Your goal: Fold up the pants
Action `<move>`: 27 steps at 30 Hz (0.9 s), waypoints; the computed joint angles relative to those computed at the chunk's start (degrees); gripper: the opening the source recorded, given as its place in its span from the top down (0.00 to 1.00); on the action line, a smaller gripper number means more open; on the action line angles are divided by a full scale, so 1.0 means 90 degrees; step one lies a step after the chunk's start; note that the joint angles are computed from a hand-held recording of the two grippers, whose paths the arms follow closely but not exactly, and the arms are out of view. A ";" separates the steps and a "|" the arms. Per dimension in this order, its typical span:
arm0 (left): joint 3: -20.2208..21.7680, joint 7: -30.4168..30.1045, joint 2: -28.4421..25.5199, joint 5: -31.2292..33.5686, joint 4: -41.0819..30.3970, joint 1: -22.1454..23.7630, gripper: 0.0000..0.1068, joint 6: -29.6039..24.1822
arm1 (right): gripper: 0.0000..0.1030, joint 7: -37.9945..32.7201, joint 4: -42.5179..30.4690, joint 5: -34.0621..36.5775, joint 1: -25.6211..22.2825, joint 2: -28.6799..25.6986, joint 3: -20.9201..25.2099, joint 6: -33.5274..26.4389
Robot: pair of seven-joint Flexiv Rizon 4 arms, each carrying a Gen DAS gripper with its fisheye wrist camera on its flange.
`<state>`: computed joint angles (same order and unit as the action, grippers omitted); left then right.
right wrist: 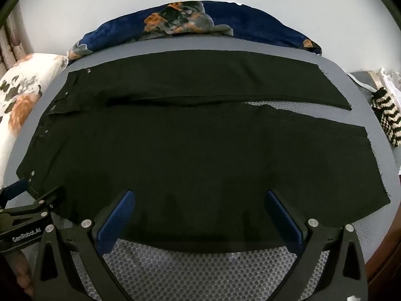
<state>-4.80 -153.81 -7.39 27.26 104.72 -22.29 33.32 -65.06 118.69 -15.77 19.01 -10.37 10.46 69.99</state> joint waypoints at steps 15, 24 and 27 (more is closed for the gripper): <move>-0.0008 -0.0180 0.0046 0.0165 0.0036 -0.0064 0.04 0.0101 | 0.00 0.0154 0.0108 -0.0199 0.0012 0.0012 -0.0081 0.0199; -0.0018 -0.0192 0.0048 0.0183 0.0004 -0.0029 0.04 0.0109 | 0.00 0.0618 0.0325 -0.0839 0.0047 0.0092 -0.0277 0.0534; -0.0022 -0.0171 0.0061 0.0183 0.0001 -0.0024 0.04 0.0087 | 0.00 0.0841 0.0371 -0.1120 0.0040 0.0106 -0.0341 0.0586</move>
